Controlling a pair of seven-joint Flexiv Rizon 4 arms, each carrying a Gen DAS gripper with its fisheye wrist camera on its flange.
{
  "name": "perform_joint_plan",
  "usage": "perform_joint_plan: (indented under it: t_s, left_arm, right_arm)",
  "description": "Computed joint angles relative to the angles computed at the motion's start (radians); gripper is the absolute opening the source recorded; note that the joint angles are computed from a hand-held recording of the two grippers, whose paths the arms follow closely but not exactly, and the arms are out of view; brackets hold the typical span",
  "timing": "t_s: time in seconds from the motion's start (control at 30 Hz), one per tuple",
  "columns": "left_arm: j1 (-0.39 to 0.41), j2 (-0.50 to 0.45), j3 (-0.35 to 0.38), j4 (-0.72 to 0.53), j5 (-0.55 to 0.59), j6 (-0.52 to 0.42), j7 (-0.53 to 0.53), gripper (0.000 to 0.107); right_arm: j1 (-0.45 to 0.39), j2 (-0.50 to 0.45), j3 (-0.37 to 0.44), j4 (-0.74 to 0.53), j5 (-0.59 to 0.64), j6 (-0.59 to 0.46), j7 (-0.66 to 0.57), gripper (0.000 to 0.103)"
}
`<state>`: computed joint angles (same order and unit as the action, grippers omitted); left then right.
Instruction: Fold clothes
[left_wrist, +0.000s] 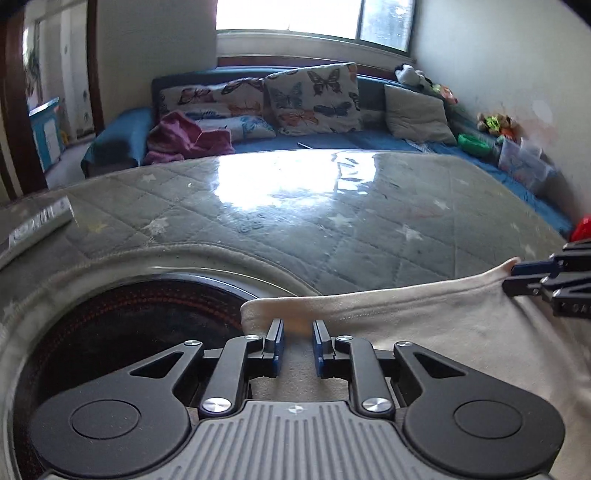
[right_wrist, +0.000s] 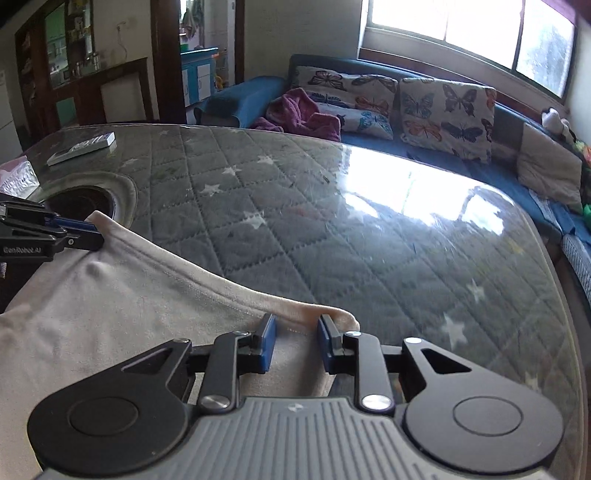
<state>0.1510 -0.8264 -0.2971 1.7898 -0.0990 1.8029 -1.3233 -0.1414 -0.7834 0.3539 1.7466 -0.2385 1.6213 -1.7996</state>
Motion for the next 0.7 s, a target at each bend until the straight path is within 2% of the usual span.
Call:
perform_joint_plan:
  t_s: [0.13, 0.23, 0.3, 0.33, 0.37, 0.4, 0.43, 0.53, 0.6, 0.7]
  left_arm:
    - [0.053, 0.030, -0.047, 0.047, 0.017, 0.019, -0.010, 0.019]
    - [0.135, 0.066, -0.122, 0.125, 0.077, 0.071, -0.025, 0.025]
    - [0.191, 0.095, -0.158, 0.192, 0.131, 0.133, -0.053, 0.033]
    - [0.211, 0.115, -0.162, 0.227, 0.155, 0.164, -0.076, 0.034]
    - [0.229, 0.136, -0.163, 0.262, 0.178, 0.194, -0.101, 0.039]
    - [0.242, 0.159, -0.154, 0.299, 0.194, 0.227, -0.129, 0.045]
    - [0.253, 0.183, -0.143, 0.336, 0.210, 0.259, -0.156, 0.046]
    - [0.230, 0.256, -0.042, 0.446, 0.218, 0.364, -0.219, 0.051]
    - [0.152, 0.296, 0.074, 0.513, 0.163, 0.419, -0.233, 0.054]
    - [0.113, 0.321, 0.171, 0.594, 0.133, 0.465, -0.296, 0.054]
  right_arm:
    - [-0.020, 0.022, 0.032, 0.020, -0.010, -0.010, -0.033, 0.026]
    - [-0.113, 0.054, 0.151, 0.081, -0.001, -0.038, -0.094, 0.033]
    - [-0.170, 0.082, 0.223, 0.137, 0.017, -0.049, -0.145, 0.036]
    - [-0.199, 0.093, 0.257, 0.165, 0.026, -0.051, -0.175, 0.038]
    - [-0.223, 0.100, 0.286, 0.189, 0.034, -0.052, -0.203, 0.042]
    - [-0.256, 0.114, 0.322, 0.230, 0.044, -0.050, -0.234, 0.044]
    - [-0.288, 0.126, 0.359, 0.268, 0.055, -0.050, -0.261, 0.045]
    - [-0.345, 0.145, 0.430, 0.349, 0.085, -0.044, -0.307, 0.046]
    - [-0.349, 0.159, 0.440, 0.397, 0.084, -0.010, -0.333, 0.047]
    - [-0.339, 0.175, 0.447, 0.457, 0.042, 0.052, -0.348, 0.052]
